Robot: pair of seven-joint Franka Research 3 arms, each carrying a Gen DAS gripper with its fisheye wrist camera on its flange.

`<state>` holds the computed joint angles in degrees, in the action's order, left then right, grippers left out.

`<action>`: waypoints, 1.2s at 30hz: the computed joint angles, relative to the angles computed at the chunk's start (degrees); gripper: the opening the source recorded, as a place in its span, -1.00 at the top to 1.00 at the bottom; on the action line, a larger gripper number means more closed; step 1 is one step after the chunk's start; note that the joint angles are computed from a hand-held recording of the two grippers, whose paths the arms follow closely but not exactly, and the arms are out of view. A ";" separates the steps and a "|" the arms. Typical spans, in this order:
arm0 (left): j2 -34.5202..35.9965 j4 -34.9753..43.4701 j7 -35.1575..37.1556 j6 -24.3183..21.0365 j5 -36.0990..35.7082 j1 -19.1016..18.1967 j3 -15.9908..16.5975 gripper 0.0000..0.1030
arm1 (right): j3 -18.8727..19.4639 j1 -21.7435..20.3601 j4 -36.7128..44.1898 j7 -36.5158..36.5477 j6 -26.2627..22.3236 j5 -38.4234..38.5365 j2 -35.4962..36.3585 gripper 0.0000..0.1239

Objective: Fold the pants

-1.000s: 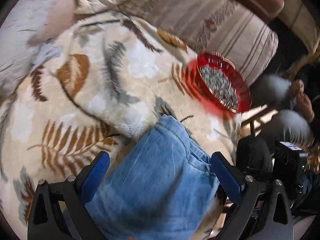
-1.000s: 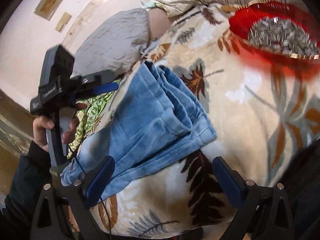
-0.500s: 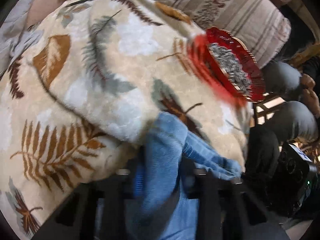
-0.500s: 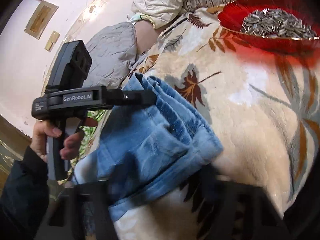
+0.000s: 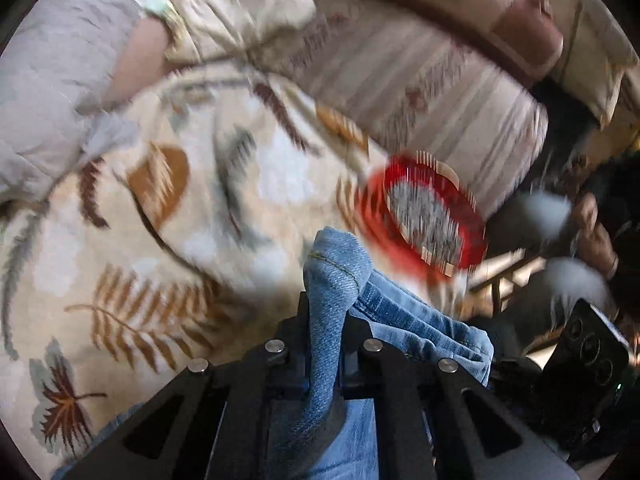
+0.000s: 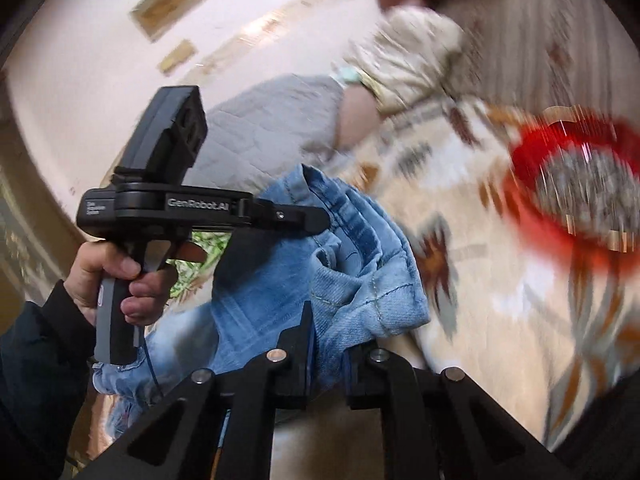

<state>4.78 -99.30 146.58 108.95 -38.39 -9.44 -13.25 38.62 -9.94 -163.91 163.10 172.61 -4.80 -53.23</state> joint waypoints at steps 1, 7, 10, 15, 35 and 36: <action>0.28 1.11 -0.56 0.61 -1.31 0.19 0.12 0.83 | -0.15 -1.66 0.84 -1.49 0.77 -1.30 0.08 0.83; 7.53 13.05 -8.29 3.54 -0.24 0.01 -1.21 0.83 | -4.16 -9.33 6.09 -11.55 7.11 -2.85 7.95 0.84; 13.94 20.60 -12.88 4.60 5.61 -2.00 -2.94 0.83 | -4.53 -12.18 8.36 -14.28 7.58 -1.37 12.10 0.84; 22.61 27.42 -18.31 5.65 15.98 -5.83 -4.88 0.84 | -6.17 -13.27 9.11 -15.32 5.50 2.46 17.82 0.84; 24.50 24.88 -31.85 13.12 26.13 -5.30 -6.98 -0.76 | -11.56 -10.65 10.30 -5.91 -6.32 -6.69 19.54 -0.28; 22.49 23.14 -32.23 14.76 24.86 -4.28 -6.83 -0.76 | -11.01 -11.02 10.73 -5.50 -8.08 -8.35 17.64 -0.29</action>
<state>27.27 -76.16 114.35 123.71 -13.53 -13.72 -20.08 27.61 -20.95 -153.19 157.59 164.53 -13.15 -35.59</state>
